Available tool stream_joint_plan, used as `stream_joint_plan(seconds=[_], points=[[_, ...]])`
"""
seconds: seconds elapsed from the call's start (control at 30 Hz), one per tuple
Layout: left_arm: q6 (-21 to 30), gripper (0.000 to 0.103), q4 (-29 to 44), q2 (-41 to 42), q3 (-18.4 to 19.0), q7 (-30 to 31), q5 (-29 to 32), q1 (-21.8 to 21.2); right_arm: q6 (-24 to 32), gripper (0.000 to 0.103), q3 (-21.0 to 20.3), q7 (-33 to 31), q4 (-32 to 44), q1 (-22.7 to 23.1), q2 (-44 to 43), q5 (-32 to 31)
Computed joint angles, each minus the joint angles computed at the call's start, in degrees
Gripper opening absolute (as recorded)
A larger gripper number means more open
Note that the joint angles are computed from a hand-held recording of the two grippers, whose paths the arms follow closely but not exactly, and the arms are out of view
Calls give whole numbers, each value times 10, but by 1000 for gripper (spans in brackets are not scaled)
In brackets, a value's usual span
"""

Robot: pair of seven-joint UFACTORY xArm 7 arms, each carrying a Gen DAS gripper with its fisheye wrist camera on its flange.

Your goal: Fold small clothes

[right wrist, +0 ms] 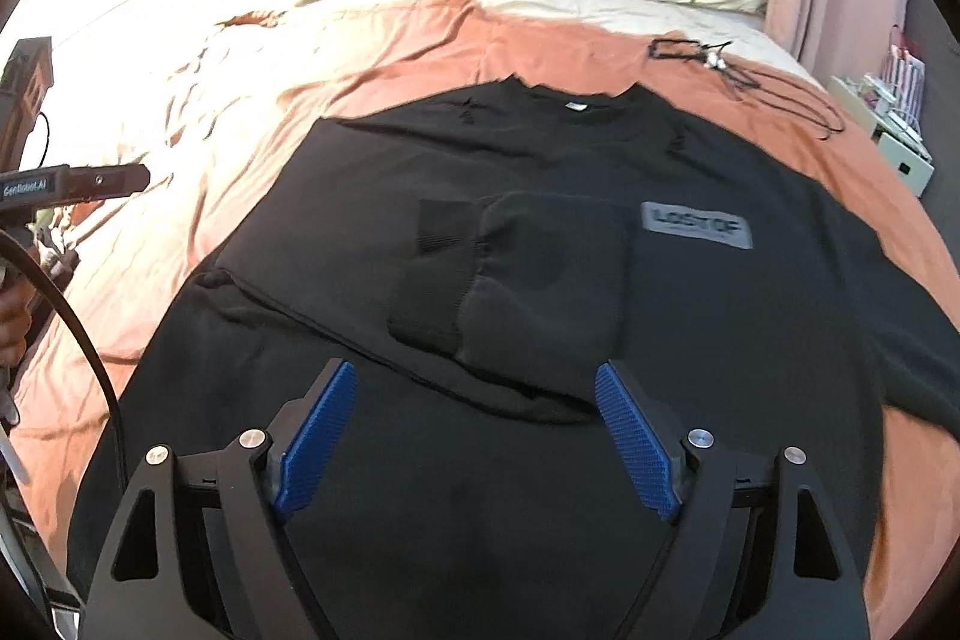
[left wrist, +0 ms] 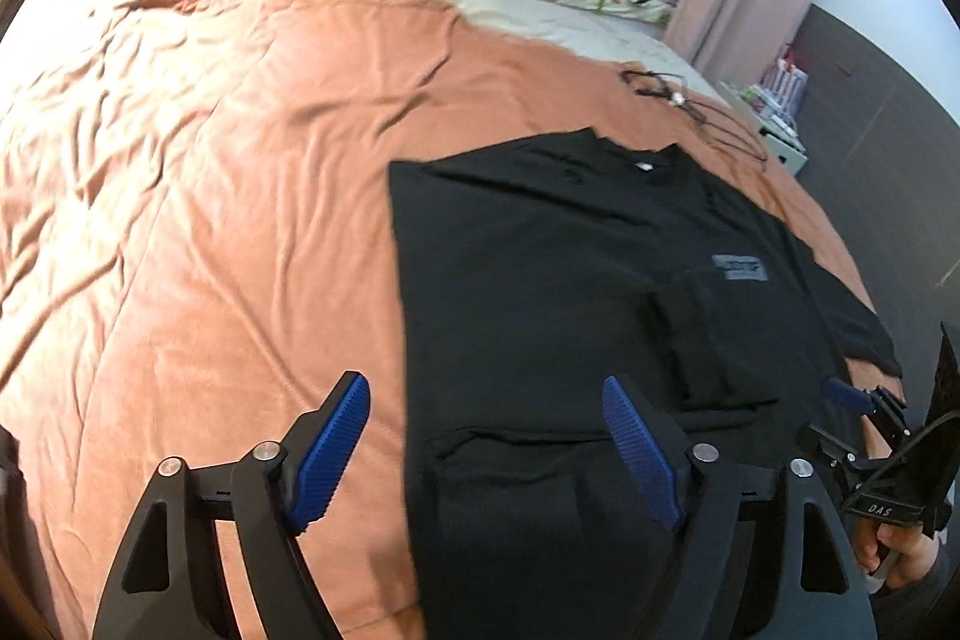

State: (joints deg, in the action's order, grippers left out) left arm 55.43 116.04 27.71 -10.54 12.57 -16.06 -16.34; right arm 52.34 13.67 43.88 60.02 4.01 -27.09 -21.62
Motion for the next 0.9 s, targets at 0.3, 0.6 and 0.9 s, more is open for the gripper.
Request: stream_joint_plan(seconds=[0.3,0.6,0.9], points=[[-2,78,-15,14,5,8,-16,29,-1,81,-28,2,117,9,168,-17],[-9,77,-21,14,10,10,-12,41,92,81,-73,2,253,63,320,-74],[-15,77,-18,16,7,1,-2,29,50,14,-104,-14,213,58,279,-52]])
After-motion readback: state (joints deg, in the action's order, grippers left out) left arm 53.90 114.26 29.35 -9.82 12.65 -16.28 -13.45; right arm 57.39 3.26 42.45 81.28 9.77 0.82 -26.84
